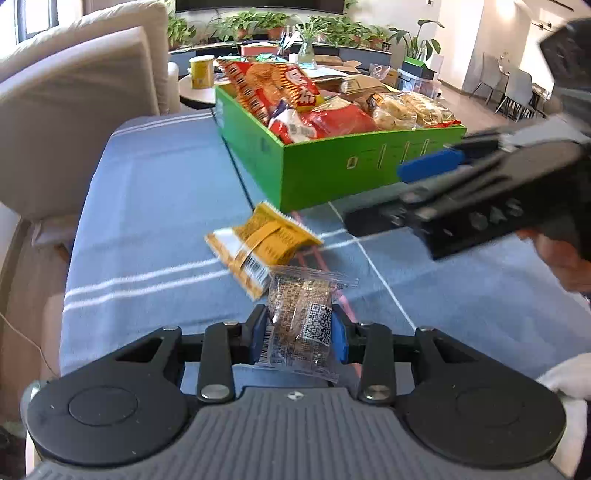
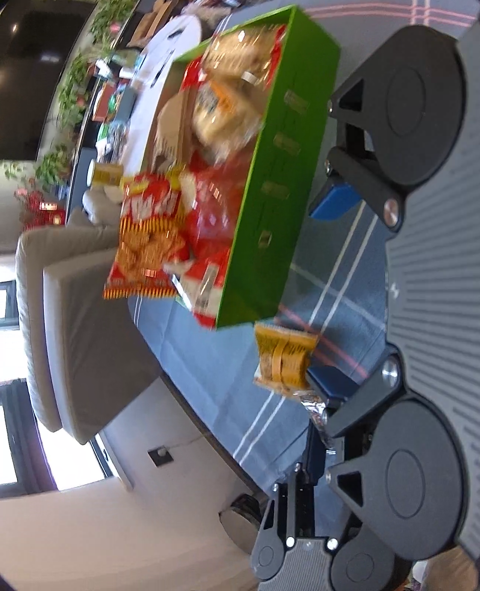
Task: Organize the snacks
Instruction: 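Grasp the clear bag of cookies with the left gripper while the right gripper approaches the yellow packet, then grasp the yellow packet with the right gripper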
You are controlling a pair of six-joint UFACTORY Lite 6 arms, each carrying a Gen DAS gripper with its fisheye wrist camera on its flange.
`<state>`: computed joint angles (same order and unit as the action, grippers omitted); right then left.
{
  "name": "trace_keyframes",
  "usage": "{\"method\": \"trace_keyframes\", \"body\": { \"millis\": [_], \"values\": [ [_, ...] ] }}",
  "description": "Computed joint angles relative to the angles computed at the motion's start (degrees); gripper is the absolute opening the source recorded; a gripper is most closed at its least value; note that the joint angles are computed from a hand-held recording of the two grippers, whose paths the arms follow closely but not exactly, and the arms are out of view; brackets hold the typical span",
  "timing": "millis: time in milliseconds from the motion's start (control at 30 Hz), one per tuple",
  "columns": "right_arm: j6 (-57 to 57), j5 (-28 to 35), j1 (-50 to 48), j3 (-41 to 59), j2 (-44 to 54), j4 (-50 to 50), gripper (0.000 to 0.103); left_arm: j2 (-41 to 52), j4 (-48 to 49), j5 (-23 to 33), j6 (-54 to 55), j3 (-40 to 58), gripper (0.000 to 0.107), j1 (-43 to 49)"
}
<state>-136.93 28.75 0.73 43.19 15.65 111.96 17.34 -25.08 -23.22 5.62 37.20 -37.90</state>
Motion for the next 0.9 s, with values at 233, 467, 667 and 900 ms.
{"method": "trace_keyframes", "body": {
  "millis": [233, 467, 667, 900],
  "values": [
    [6.35, -0.51, 5.8, 7.04, 5.22, -7.13, 0.097, -6.53, -11.94, -3.45, 5.4, -7.32, 0.033, 0.77],
    [9.07, -8.25, 12.91, 13.4, 11.0, -3.19, 0.099, -7.13, -11.61, -5.8, 3.37, -8.89, 0.033, 2.89],
    [8.49, -12.56, 16.45, 17.23, 15.52, 0.95, 0.101, -7.32, -9.78, -6.6, 1.35, -9.5, 0.033, 3.32],
    [7.35, -11.84, 14.59, 15.52, 14.26, 1.63, 0.077, -6.76, -10.38, -6.5, 0.97, -9.26, 0.033, 3.48]
  ]
}}
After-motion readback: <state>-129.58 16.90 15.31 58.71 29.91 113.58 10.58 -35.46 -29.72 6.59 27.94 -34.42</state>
